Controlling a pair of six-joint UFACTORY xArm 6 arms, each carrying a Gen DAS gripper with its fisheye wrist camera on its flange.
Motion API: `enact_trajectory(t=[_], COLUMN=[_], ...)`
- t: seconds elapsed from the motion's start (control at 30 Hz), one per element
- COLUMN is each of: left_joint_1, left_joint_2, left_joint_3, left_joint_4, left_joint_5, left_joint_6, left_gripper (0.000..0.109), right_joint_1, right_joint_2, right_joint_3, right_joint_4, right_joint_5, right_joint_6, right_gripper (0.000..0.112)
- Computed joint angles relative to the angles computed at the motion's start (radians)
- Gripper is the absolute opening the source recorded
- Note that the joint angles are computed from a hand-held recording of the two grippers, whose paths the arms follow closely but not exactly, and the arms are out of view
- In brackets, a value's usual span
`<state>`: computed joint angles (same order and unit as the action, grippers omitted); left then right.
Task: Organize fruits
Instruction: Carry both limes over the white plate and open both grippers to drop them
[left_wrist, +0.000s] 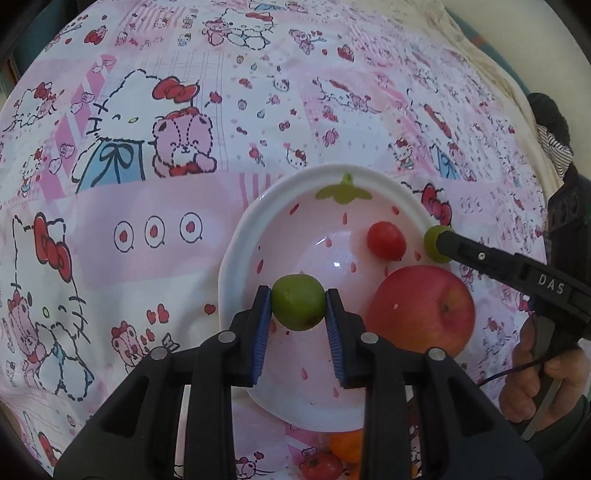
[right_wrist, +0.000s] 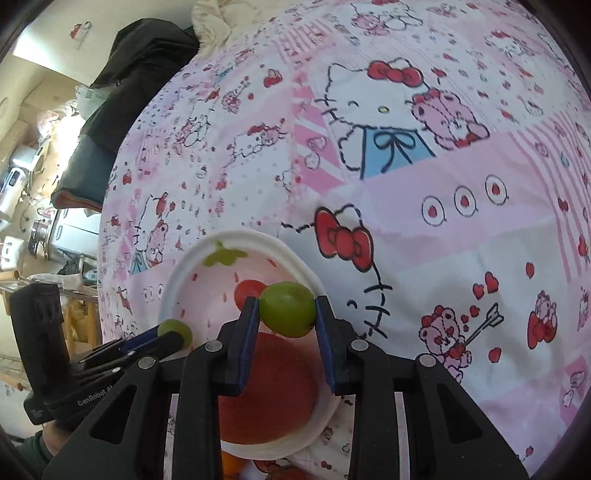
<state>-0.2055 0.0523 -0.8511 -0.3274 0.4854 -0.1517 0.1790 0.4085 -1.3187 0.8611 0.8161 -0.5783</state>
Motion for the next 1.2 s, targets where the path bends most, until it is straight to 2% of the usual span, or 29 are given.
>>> enact_trajectory(t=[0.3, 0.43, 0.47, 0.5, 0.53, 0.57, 0.6, 0.7, 0.73, 0.8, 0.9, 1.07, 1.2], left_joint_1=[0.008, 0.004, 0.004, 0.003, 0.000, -0.004, -0.008, -0.021, -0.023, -0.024, -0.024, -0.020, -0.012], left_joint_2=[0.007, 0.008, 0.008, 0.008, 0.008, 0.005, 0.003, -0.008, -0.012, -0.017, -0.033, -0.066, -0.138], left_joint_3=[-0.006, -0.008, -0.008, -0.009, -0.009, -0.007, -0.006, 0.001, 0.003, 0.004, 0.014, 0.032, 0.099], left_joint_4=[0.028, 0.079, 0.069, 0.016, -0.009, -0.011, 0.009, 0.107, 0.123, 0.143, 0.162, 0.265, 0.231], left_joint_5=[0.017, 0.018, 0.016, 0.014, 0.010, 0.002, -0.002, -0.018, -0.020, -0.020, -0.037, -0.066, -0.153], left_joint_6=[-0.018, -0.053, -0.044, -0.003, 0.012, 0.010, -0.004, -0.064, -0.071, -0.081, -0.099, -0.175, -0.174], left_gripper=[0.026, 0.028, 0.033, 0.043, 0.047, 0.052, 0.058, 0.071, 0.072, 0.072, 0.072, 0.072, 0.072], right_joint_1=[-0.005, 0.002, 0.007, 0.010, 0.013, 0.014, 0.014, 0.020, 0.022, 0.023, 0.017, 0.013, 0.003], right_joint_2=[0.007, 0.006, 0.004, 0.002, -0.001, -0.003, -0.004, -0.021, -0.026, -0.033, -0.033, -0.059, -0.110], right_joint_3=[-0.013, -0.012, -0.010, -0.007, -0.003, -0.001, -0.001, 0.013, 0.018, 0.021, 0.013, 0.029, 0.070], right_joint_4=[-0.012, -0.024, -0.041, -0.051, -0.058, -0.058, -0.045, -0.023, -0.018, 0.002, 0.031, 0.050, 0.095], right_joint_5=[0.022, 0.022, 0.015, 0.008, 0.003, 0.003, 0.012, 0.009, 0.002, -0.003, 0.013, -0.002, -0.006], right_joint_6=[0.020, 0.019, 0.024, 0.026, 0.022, 0.017, 0.005, -0.023, -0.029, -0.041, -0.051, -0.074, -0.108], right_gripper=[0.035, 0.035, 0.035, 0.035, 0.036, 0.038, 0.047, 0.065, 0.069, 0.082, 0.083, 0.083, 0.083])
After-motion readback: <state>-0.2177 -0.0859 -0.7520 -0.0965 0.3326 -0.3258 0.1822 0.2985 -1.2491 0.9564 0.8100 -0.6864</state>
